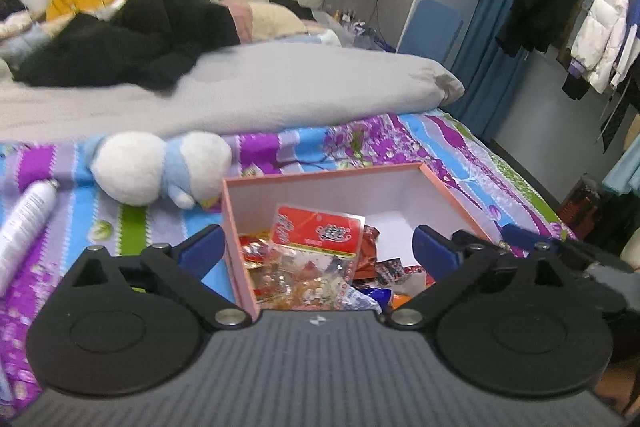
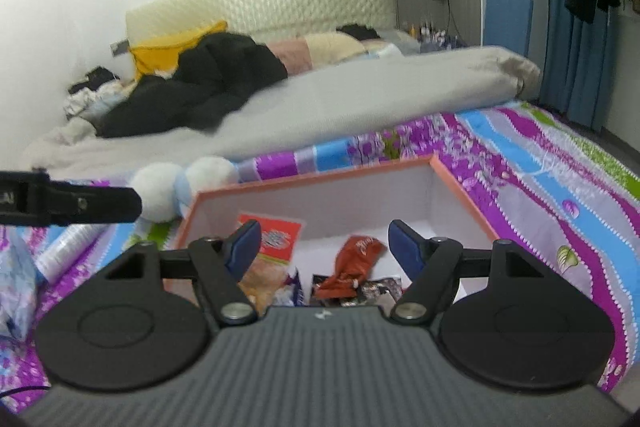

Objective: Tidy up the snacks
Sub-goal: 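Withdraw both tools upward away from the pink box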

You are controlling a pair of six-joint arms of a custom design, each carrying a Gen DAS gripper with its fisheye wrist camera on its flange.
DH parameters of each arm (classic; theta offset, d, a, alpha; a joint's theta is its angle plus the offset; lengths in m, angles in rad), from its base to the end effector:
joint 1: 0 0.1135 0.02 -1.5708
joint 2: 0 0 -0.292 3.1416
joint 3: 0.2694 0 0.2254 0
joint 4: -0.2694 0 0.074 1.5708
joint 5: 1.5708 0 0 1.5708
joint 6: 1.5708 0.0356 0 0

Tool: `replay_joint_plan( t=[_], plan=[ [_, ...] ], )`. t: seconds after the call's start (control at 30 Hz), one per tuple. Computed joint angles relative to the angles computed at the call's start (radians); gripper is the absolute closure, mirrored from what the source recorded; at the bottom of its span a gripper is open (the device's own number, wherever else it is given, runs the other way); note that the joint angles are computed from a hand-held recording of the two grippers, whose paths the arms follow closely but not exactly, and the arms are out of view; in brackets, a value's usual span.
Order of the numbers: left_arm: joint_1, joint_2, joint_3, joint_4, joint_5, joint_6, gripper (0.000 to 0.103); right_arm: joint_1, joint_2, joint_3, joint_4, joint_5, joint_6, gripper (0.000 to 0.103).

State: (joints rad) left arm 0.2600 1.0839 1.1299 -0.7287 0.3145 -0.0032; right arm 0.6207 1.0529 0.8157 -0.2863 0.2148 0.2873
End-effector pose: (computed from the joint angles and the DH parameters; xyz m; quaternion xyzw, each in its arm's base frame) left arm 0.1781 0.0360 0.3734 -0.0503 0.8930 -0.0859 0.4389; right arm 0.1630 0.1072 0.3201 -0.0900 0.8580 0.1346 0.4875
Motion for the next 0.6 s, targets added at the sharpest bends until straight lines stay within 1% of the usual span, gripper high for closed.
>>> replay_joint_plan(
  t=[0.07, 0.13, 0.27, 0.3, 0.4, 0.47, 0.5, 0.57, 0.6],
  plan=[
    [0.038, -0.034, 0.042, -0.06, 0.025, 0.029, 0.0, 0.047, -0.037, 0.029, -0.043, 0.051, 0.013, 0.031],
    [0.087, -0.066, 0.081, -0.117, 0.071, 0.06, 0.0, 0.099, -0.075, 0.058, -0.086, 0.113, 0.023, 0.031],
    [0.182, -0.123, 0.148, -0.222, 0.147, 0.133, 0.0, 0.231, -0.138, 0.113, -0.18, 0.254, 0.076, 0.031],
    [0.223, -0.133, 0.168, -0.259, 0.186, 0.156, 0.0, 0.267, -0.151, 0.121, -0.199, 0.289, 0.09, 0.031],
    [0.367, -0.158, 0.213, -0.365, 0.32, 0.258, 0.0, 0.42, -0.177, 0.157, -0.281, 0.444, 0.15, 0.031],
    [0.472, -0.174, 0.243, -0.445, 0.398, 0.351, 0.0, 0.516, -0.191, 0.173, -0.335, 0.528, 0.194, 0.031],
    [0.552, -0.176, 0.264, -0.509, 0.461, 0.43, 0.0, 0.568, -0.196, 0.183, -0.369, 0.574, 0.227, 0.031],
    [0.715, -0.153, 0.314, -0.676, 0.576, 0.623, 0.0, 0.69, -0.198, 0.206, -0.454, 0.68, 0.311, 0.031],
    [0.805, -0.136, 0.344, -0.78, 0.625, 0.743, 0.0, 0.75, -0.193, 0.221, -0.503, 0.732, 0.364, 0.031]
  ],
)
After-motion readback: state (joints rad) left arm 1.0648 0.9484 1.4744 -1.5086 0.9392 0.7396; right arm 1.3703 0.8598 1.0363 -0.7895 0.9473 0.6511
